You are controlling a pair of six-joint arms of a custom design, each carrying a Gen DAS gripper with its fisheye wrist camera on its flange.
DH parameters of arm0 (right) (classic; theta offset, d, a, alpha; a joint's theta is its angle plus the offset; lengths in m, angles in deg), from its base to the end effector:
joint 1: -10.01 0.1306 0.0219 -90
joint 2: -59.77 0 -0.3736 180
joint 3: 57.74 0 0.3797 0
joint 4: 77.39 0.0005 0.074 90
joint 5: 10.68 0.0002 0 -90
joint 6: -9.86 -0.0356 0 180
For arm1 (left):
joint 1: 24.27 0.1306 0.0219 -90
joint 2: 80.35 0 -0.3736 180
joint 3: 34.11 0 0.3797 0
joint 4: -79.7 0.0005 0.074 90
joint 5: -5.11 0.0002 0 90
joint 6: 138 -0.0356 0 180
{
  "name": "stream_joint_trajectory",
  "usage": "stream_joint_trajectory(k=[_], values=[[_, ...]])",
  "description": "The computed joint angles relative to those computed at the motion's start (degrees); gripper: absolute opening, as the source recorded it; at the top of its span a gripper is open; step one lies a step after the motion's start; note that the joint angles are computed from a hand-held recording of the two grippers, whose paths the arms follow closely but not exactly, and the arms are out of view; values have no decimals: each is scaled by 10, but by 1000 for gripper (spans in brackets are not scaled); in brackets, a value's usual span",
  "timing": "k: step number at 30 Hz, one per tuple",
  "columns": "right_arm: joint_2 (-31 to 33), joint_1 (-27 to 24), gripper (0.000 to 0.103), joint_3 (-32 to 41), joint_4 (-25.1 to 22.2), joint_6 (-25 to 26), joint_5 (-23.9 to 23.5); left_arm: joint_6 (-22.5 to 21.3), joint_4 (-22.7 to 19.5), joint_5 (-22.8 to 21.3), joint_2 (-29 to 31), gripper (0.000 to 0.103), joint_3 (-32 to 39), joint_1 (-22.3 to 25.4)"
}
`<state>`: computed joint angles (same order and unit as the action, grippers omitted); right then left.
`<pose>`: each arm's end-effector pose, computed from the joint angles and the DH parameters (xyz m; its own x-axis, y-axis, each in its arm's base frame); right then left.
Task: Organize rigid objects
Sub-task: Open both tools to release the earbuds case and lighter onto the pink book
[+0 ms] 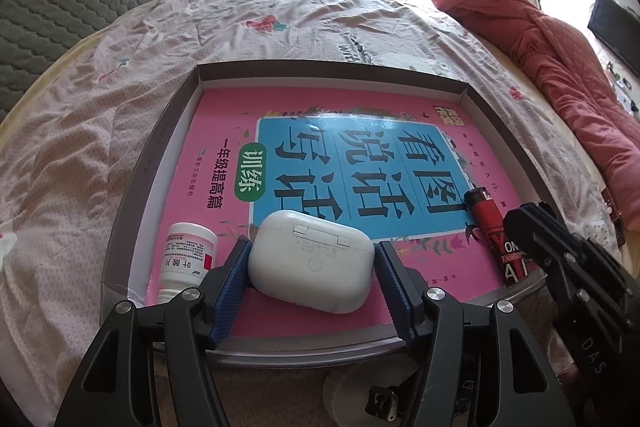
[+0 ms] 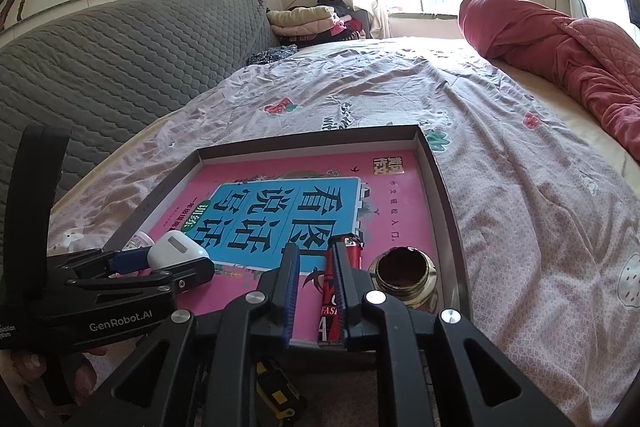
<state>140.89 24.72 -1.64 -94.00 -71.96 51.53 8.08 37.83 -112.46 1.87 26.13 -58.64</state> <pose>0.3702 0.1138 0.2689 -0.5561 -0.2761 -0.7839 -0.6474 0.7354 0.2002 0.3142 -0.1956 0.2638 -0.6890 -0.4199 -0.5907 -0.4295 0.8931 -0.1339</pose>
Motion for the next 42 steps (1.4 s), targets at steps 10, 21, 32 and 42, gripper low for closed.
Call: stream_joint_trajectory(k=[10,21,32,42], values=[[-2,1,21,-4,7,1,7,1,-11,-19,-4,65,3,-5],[-7,-1,42,-8,14,0,9,17,-41,-54,-17,65,12,-18],[-20,-4,43,-16,22,4,9,28,-61,-63,-23,65,19,-26],[-37,-13,46,-23,25,6,4,38,-86,-79,-37,65,26,-38]])
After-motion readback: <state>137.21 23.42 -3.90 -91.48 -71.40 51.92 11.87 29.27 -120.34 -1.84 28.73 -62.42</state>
